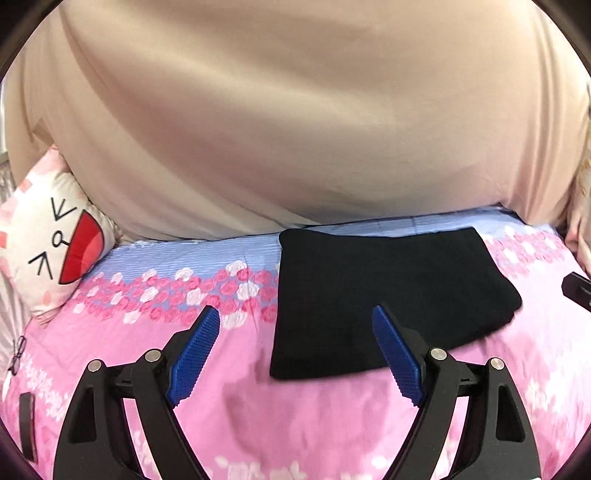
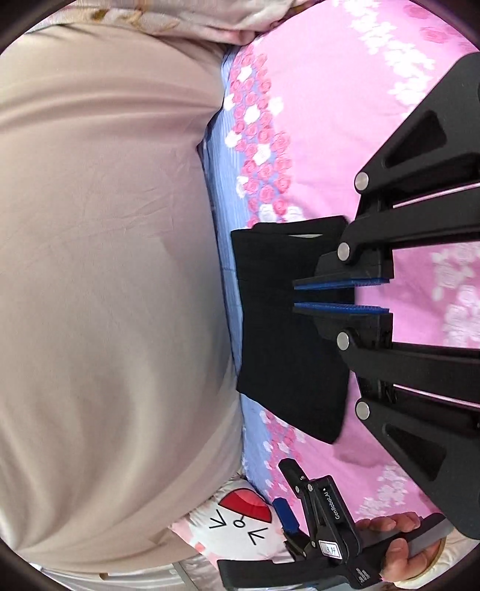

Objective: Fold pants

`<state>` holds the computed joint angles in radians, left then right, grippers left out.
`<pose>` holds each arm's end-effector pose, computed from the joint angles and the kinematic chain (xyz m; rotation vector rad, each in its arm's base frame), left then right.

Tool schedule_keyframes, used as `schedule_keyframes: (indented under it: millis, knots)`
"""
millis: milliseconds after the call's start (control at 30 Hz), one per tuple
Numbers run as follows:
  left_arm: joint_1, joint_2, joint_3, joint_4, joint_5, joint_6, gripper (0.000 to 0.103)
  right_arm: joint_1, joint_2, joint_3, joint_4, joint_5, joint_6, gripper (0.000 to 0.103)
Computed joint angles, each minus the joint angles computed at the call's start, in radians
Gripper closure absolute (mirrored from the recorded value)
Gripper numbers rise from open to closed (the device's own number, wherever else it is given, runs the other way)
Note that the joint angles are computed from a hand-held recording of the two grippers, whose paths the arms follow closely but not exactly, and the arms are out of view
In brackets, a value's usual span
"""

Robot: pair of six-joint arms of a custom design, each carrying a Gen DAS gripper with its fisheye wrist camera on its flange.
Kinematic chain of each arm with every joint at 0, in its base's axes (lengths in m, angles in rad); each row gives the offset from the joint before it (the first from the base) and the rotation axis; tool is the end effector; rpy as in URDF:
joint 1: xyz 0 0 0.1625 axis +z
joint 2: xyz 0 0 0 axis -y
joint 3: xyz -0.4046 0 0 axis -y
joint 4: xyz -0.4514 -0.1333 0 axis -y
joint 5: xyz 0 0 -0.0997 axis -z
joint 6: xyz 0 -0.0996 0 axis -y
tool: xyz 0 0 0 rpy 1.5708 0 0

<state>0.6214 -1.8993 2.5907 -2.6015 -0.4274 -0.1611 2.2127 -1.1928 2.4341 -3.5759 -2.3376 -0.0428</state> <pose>-0.1338 -0.3713 0.2519 0.5979 2.0456 -1.0268 0.3011 -0.2956 0.1286 0.4336 -2.3594 1.1906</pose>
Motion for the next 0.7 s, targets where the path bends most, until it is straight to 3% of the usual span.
schedule_keyframes:
  millis: [367, 700]
  knots:
    - [-0.11, -0.251, 0.081, 0.483, -0.036, -0.345, 0.021, 0.046, -0.018, 0.086, 0.009, -0.005, 0.146, 0.095]
    - [-0.088, -0.288, 0.108, 0.567, -0.071, -0.402, 0.021, 0.014, 0.039, 0.127, -0.008, 0.04, 0.227, 0.095]
